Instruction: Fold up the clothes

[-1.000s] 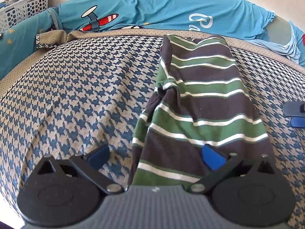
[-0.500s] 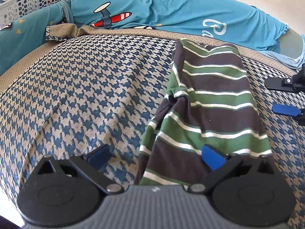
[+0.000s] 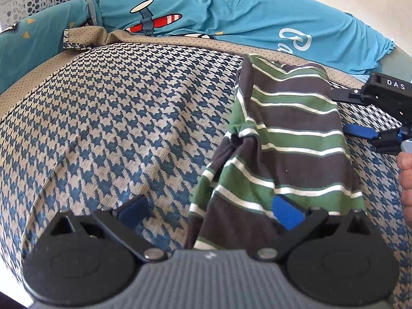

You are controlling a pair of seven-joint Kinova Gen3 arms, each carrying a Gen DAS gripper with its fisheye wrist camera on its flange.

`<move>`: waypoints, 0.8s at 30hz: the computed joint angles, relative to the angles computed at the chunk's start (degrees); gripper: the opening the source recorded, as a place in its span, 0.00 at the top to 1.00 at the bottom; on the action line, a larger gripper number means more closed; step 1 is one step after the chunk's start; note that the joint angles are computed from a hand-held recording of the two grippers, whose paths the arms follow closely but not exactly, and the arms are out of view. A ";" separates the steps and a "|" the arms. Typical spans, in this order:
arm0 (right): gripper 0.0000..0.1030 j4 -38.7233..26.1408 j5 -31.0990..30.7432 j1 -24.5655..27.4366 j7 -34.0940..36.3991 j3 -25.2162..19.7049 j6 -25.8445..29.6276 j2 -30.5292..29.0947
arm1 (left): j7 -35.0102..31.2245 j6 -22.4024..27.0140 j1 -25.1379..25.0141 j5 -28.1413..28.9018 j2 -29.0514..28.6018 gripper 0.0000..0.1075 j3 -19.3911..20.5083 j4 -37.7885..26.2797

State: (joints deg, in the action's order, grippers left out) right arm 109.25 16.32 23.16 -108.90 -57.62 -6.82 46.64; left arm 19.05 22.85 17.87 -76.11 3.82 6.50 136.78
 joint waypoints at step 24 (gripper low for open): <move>0.69 -10.92 0.88 -0.79 15.76 -6.04 2.83 14.42 | -1.88 1.80 1.89 0.83 1.68 0.04 -0.12 -1.21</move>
